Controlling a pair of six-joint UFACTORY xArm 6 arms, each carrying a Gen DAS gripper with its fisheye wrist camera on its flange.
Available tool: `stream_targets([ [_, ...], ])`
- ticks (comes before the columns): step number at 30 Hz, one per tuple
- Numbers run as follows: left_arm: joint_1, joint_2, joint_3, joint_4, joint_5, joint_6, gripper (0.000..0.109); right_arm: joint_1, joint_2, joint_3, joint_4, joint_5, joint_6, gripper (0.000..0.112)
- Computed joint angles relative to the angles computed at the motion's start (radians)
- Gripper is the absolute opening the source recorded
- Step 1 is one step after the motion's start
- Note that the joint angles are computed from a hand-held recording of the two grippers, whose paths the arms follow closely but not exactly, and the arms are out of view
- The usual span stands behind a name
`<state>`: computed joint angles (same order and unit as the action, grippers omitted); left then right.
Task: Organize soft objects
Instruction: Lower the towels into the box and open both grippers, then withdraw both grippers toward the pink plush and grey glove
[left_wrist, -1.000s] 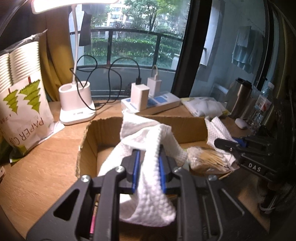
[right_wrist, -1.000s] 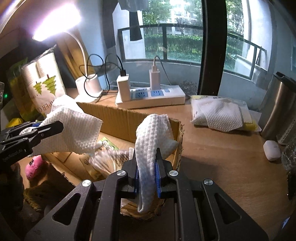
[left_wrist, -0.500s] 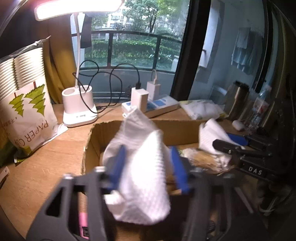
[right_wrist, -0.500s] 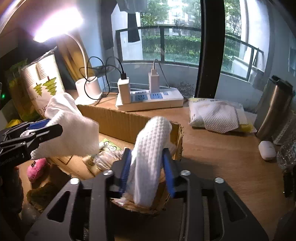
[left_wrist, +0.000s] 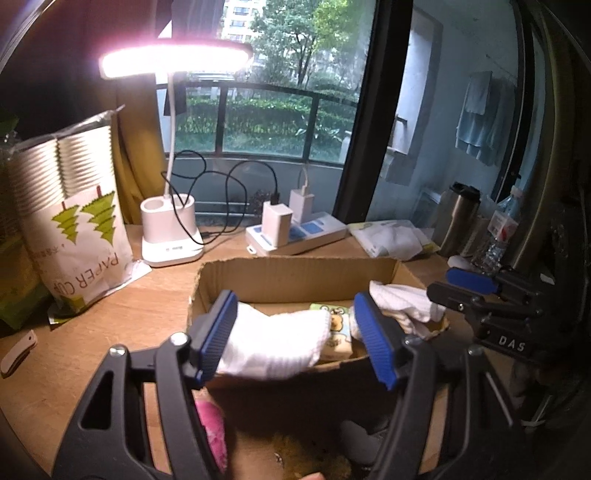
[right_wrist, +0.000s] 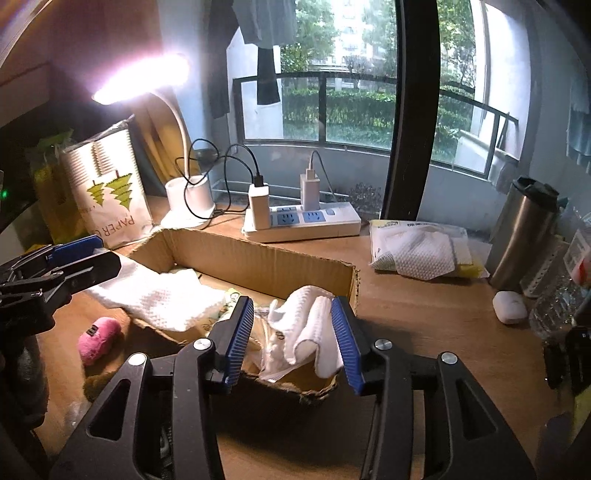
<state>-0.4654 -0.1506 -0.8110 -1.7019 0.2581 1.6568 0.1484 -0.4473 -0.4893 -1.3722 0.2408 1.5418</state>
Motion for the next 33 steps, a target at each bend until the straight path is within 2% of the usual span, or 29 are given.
stream_targets([
  [16, 0.067, -0.178, 0.15, -0.006, 0.042, 0.012, 0.068, 0.208, -0.118, 0.035, 0.102, 0.169, -0.037, 0.048],
  [33, 0.18, -0.252, 0.269, 0.032, 0.124, -0.001, 0.068, 0.356, -0.052, 0.005, 0.127, 0.25, 0.005, 0.048],
])
